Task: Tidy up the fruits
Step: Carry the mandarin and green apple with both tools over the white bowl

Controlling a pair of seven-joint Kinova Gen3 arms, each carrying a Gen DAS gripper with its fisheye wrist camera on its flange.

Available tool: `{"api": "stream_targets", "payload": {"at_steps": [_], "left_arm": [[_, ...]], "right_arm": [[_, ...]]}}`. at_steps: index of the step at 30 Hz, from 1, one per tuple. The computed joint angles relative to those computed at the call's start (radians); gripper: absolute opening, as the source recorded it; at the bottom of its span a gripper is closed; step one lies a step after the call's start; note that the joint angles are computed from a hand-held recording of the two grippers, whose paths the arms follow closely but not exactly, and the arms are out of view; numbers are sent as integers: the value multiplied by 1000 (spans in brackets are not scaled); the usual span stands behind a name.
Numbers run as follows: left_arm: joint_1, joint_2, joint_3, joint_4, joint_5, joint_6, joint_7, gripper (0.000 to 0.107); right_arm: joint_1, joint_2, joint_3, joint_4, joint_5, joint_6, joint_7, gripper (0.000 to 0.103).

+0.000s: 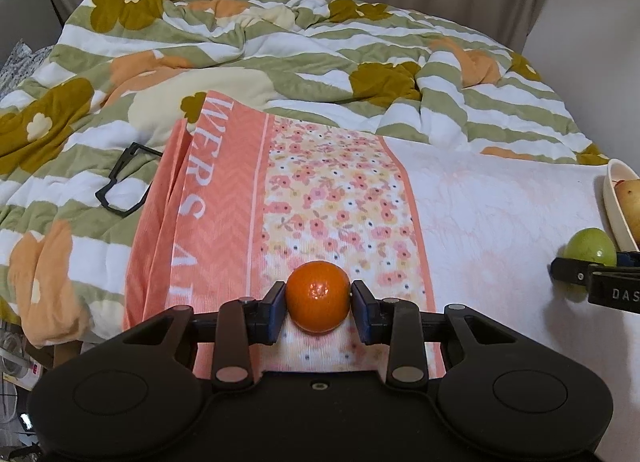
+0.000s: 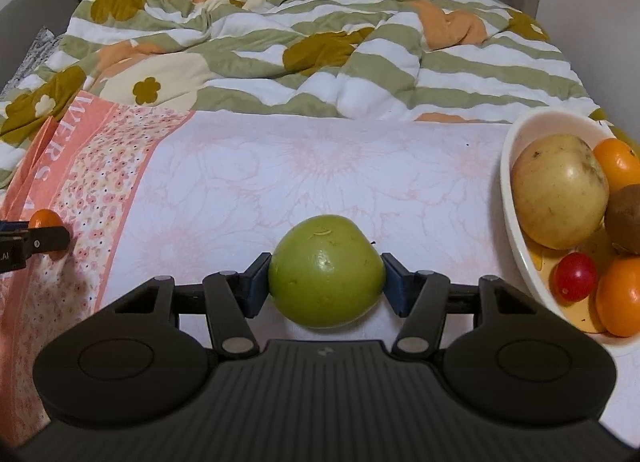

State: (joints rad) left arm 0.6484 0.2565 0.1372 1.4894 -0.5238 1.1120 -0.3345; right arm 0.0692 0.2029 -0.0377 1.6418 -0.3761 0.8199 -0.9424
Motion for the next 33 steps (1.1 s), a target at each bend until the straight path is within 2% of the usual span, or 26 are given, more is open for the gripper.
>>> {"api": "stream_targets", "payload": {"at_steps": [9,16,27,33], "left_arm": [[43,-42,19,13,-59,44,85,38],[97,-73,63,-3,-137,108,155,38],[200,-56,112,-91,-228,134,170,38],[300,22,95,-221,-275,176,179,38]], "right_arm": [[24,-58,6,39,-68,16,67,73],[44,-142,49,78,-138,44,126,73],[106,-294,208,110,-207,156,209,73],[179,-288,318,70,-285,243,344,73]]}}
